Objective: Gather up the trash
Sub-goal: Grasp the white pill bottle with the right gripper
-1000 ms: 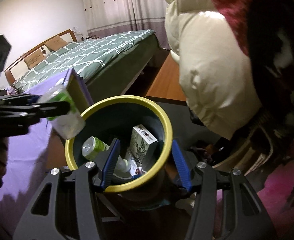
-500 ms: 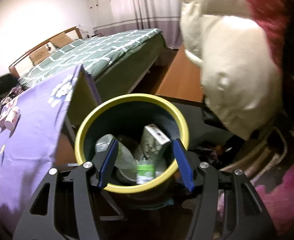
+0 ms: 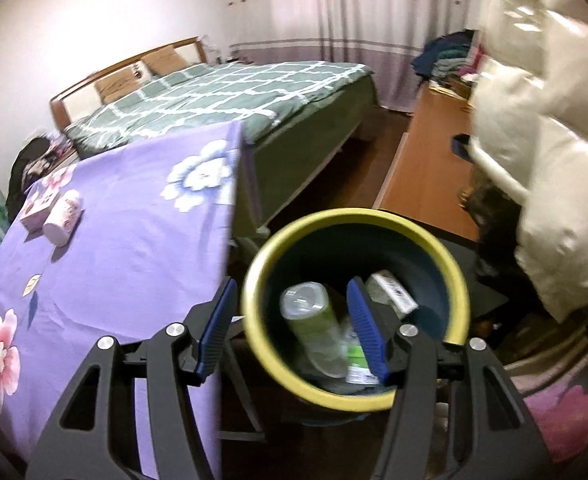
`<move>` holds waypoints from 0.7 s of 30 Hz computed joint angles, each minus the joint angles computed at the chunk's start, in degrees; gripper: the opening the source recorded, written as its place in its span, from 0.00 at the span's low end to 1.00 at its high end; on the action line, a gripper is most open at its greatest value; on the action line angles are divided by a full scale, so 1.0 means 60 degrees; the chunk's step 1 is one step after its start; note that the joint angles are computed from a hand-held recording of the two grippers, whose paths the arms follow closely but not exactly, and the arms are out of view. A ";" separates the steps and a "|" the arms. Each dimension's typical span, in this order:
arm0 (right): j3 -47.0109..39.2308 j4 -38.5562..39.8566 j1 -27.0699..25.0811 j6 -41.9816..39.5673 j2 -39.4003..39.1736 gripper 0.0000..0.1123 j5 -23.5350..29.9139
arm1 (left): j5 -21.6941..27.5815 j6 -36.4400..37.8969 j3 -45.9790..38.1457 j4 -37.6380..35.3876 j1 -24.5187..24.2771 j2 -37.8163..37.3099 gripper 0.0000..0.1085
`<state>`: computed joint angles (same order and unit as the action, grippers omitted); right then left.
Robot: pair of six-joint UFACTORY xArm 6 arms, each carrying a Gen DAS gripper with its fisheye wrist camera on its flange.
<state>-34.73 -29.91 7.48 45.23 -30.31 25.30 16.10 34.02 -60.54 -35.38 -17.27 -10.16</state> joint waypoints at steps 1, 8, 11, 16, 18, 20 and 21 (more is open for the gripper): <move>-0.0219 -0.0020 0.0163 0.0028 0.0251 0.49 0.0012 | -0.0076 0.0161 0.0144 -0.0198 0.0238 -0.0104 0.91; -0.2306 -0.0146 0.1539 0.0489 0.2537 0.49 -0.0117 | -0.0307 0.0749 0.0457 -0.0935 0.1643 -0.0262 0.91; -0.3320 0.0193 0.2053 0.0238 0.3568 0.49 -0.0227 | -0.0257 0.1212 0.0496 -0.1429 0.2048 -0.0295 0.91; -0.5240 0.1193 0.2812 -0.0590 0.5407 0.49 -0.0261 | -0.0205 0.1742 0.0480 -0.1913 0.2585 -0.0183 0.91; -0.5950 0.1687 0.3016 -0.1028 0.6036 0.49 -0.0190 | -0.0092 0.1879 0.0448 -0.2061 0.2735 -0.0125 0.91; -0.6663 0.2213 0.3156 -0.1474 0.6666 0.49 -0.0055 | -0.0003 0.1935 0.0459 -0.2171 0.2836 -0.0111 0.91; -0.6996 0.2384 0.3192 -0.1581 0.6957 0.50 0.0027 | 0.0063 0.2012 0.0436 -0.2281 0.2890 -0.0082 0.91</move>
